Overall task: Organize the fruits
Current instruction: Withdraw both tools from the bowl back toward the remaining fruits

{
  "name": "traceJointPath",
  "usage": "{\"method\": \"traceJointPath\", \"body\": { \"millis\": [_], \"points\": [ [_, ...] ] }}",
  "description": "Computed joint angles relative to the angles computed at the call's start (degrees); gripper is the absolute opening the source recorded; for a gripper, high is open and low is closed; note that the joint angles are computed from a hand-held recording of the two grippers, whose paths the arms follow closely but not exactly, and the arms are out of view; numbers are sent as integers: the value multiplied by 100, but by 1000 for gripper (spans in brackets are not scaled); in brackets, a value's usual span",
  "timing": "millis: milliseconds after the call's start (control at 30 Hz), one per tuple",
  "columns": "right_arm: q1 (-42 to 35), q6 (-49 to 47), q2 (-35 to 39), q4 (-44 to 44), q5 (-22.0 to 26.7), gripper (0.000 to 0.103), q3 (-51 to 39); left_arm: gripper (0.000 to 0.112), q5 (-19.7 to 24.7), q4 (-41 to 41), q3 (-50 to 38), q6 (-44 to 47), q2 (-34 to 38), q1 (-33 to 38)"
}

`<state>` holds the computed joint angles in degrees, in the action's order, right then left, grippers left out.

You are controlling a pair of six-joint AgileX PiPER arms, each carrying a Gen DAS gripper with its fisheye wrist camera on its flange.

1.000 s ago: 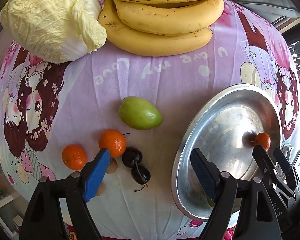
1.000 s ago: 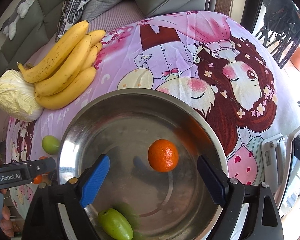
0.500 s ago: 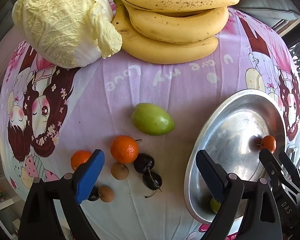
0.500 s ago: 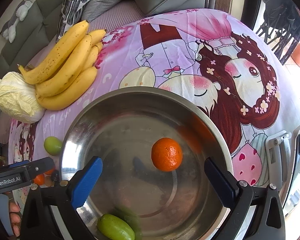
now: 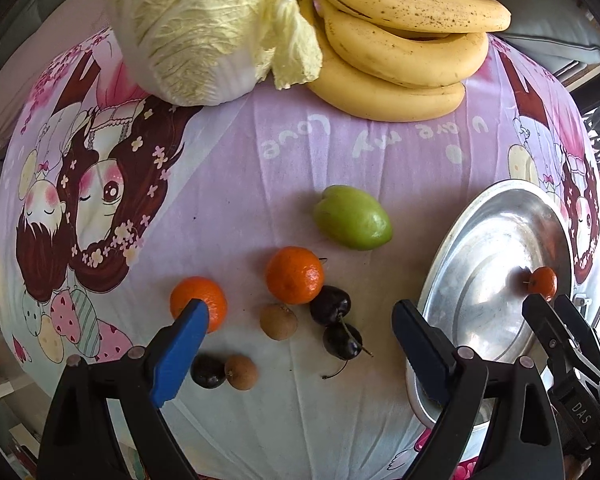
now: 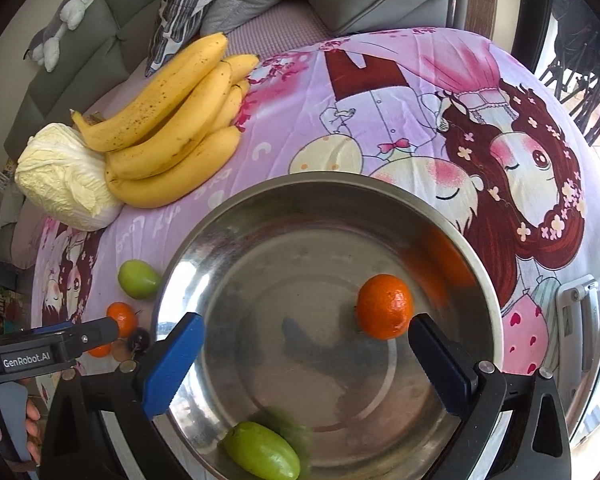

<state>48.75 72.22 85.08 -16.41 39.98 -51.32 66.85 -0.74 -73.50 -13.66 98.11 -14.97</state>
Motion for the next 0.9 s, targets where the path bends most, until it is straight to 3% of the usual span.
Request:
{"method": "traceJointPath", "body": {
  "millis": [367, 667, 900],
  "points": [
    [622, -122, 570, -210, 166, 103, -807, 93, -219, -208, 893, 1089, -710, 1678],
    [1046, -520, 1166, -34, 63, 103, -1453, 93, -357, -401, 1271, 2282, -845, 3268],
    [1431, -798, 1762, 43, 255, 103, -2198, 93, -485, -469, 1526, 2837, -871, 3894]
  ]
}}
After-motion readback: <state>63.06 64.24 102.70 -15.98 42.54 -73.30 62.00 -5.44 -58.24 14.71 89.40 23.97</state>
